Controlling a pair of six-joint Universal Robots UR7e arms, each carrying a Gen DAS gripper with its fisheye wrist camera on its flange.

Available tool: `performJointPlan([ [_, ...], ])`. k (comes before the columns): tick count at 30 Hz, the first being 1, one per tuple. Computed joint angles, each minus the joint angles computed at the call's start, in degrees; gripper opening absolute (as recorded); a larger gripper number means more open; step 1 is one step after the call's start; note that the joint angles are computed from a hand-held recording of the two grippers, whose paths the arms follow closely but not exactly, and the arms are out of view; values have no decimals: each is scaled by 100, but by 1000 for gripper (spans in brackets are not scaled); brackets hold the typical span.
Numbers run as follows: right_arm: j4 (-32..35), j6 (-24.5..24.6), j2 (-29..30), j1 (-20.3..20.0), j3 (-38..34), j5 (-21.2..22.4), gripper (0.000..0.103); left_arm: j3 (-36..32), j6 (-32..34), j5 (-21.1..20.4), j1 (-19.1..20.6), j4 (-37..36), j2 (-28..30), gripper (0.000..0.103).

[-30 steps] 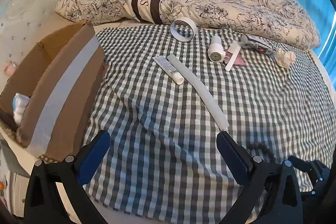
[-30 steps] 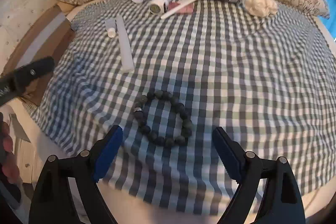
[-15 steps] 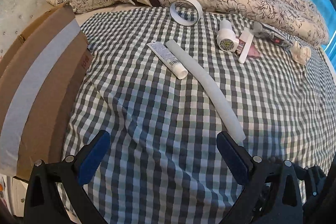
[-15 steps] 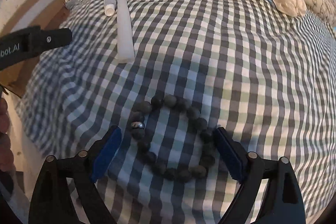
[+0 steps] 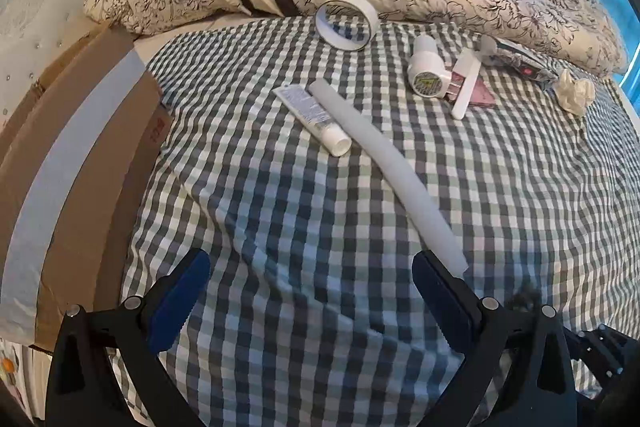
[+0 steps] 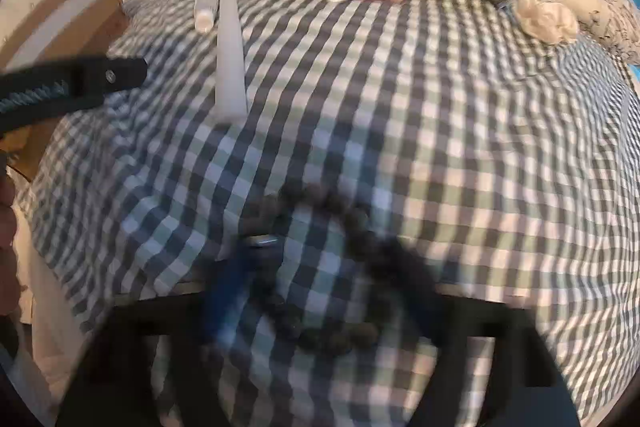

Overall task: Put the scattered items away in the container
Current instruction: 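Grasp the black bead bracelet with the right gripper, then grasp the white foam tube with the left gripper while the right holds the bracelet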

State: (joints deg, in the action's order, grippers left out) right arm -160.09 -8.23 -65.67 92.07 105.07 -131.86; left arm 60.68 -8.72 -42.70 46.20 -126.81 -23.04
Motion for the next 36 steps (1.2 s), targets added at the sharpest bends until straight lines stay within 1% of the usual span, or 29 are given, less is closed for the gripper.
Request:
performJointPlan([
  [1, 7, 45, -92, -8, 37, 95, 23, -44, 32, -21, -12, -6, 30, 103],
  [4, -294, -49, -234, 71, 177, -109, 23, -219, 156, -51, -62, -39, 170, 103],
  [6, -450, -40, -446, 73, 316, 19, 23, -462, 189, -20, -95, 21, 357, 103],
  [7, -485, -49, -540, 77, 351, 63, 23, -662, 197, -24, -99, 92, 500, 103],
  [9, -554, -71, -613, 93, 350, 57, 12, -1129, 169, -69, -77, 378, 817, 103],
  [13, -582, -86, -702, 44, 305, 128, 12, -2028, -25, -278, 41, 1085, 1393, 103],
  [14, -538, -63, -704, 15, 291, 150, 12, -2273, -134, -369, 85, 1331, 1539, 101],
  [15, -497, -37, -731, -15, 310, 162, 12, -2379, -218, -439, 115, 1457, 1607, 98],
  [16, -497, -31, -753, -40, 335, 173, 12, -2427, -298, -565, 146, 1527, 1632, 89],
  [17, -494, -32, -769, -72, 342, 208, 12, -2385, -381, -719, 176, 1479, 1606, 85],
  [18, -504, -35, -786, -103, 350, 248, 12, -2255, -392, -756, 177, 1307, 1546, 83],
  [19, -519, -36, -809, -126, 364, 278, 12, -2184, -357, -747, 168, 1215, 1513, 71],
  [21, -551, -47, -886, -156, 409, 344, 12, -2070, -296, -674, 133, 1106, 1447, 42],
  [22, -572, -40, -914, -159, 436, 356, 12, -1979, -247, -585, 97, 1025, 1389, 19],
  [24, -562, -16, -948, -161, 448, 374, 12, -1862, -147, -438, 39, 931, 1315, 15],
  [26, -535, 13, -972, -148, 452, 386, 12, -1577, 34, -292, -37, 665, 1150, 14],
  [29, -588, 0, -990, -98, 452, 376, 12, -1066, 308, -129, -168, 182, 831, 13],
  [31, -654, -13, -996, -31, 444, 340, 12, -774, 419, -57, -251, -15, 605, 13],
  [36, -728, -22, -1012, 198, 401, 303, 12, -327, 563, -128, -373, -356, 119, 13],
])
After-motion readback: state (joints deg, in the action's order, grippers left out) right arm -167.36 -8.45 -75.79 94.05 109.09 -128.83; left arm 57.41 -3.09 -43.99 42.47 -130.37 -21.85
